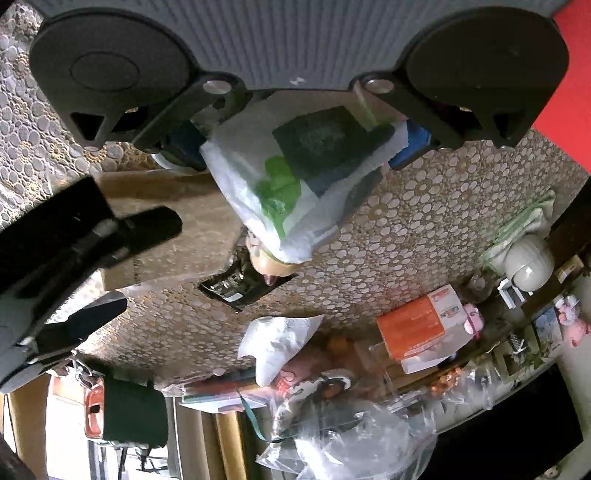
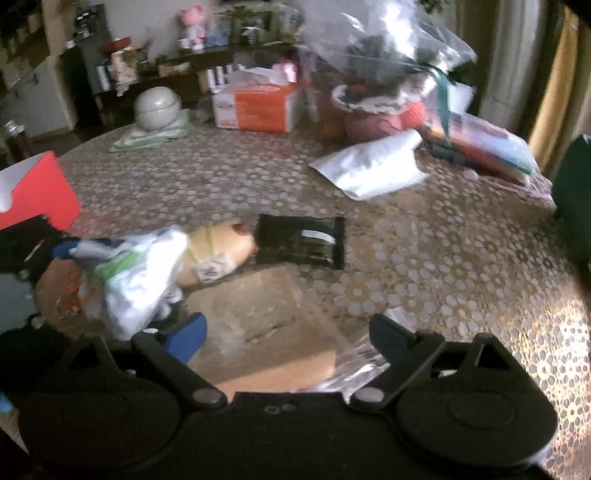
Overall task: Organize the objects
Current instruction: 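Close left gripper on the white plastic bag while right gripper grasps the bagged bread loaf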
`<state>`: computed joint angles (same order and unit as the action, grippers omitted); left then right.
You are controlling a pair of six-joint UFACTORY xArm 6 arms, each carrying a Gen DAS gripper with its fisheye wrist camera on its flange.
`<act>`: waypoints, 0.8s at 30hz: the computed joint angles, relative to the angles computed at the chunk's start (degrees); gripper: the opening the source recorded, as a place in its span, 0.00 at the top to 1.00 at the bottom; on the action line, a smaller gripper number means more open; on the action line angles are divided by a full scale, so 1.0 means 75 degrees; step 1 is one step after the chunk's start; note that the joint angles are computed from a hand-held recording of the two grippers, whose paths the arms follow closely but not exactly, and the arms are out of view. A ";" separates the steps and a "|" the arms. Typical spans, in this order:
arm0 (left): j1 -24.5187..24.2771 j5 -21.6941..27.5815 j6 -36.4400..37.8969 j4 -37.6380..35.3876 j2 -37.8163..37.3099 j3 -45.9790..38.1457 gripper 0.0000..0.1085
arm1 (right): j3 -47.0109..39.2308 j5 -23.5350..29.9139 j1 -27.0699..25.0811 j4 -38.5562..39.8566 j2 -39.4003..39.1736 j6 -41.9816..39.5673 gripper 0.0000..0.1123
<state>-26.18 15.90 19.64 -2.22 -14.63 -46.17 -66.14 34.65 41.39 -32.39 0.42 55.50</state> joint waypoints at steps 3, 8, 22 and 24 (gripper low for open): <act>0.0070 -0.0076 0.0040 -0.0247 -0.0033 0.0050 0.06 | -0.0010 -0.0146 0.0072 -0.0083 -0.0005 -0.0397 0.15; 0.0233 -0.0047 0.0278 -0.0848 -0.0130 0.0046 0.17 | 0.0092 -0.0511 0.0023 0.0479 0.0011 -0.1249 0.15; 0.0268 -0.0292 -0.0296 -0.0251 -0.0273 0.0214 0.43 | -0.0269 0.0133 0.0326 0.0034 0.0380 -0.1521 0.28; 0.0270 -0.0285 -0.0450 -0.0021 -0.0336 0.0244 0.48 | -0.0278 0.0243 0.0360 -0.0059 0.0348 -0.1360 0.28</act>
<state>-24.16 13.77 16.26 -2.38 -17.16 -44.35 -68.23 36.47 44.09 -32.83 3.03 45.29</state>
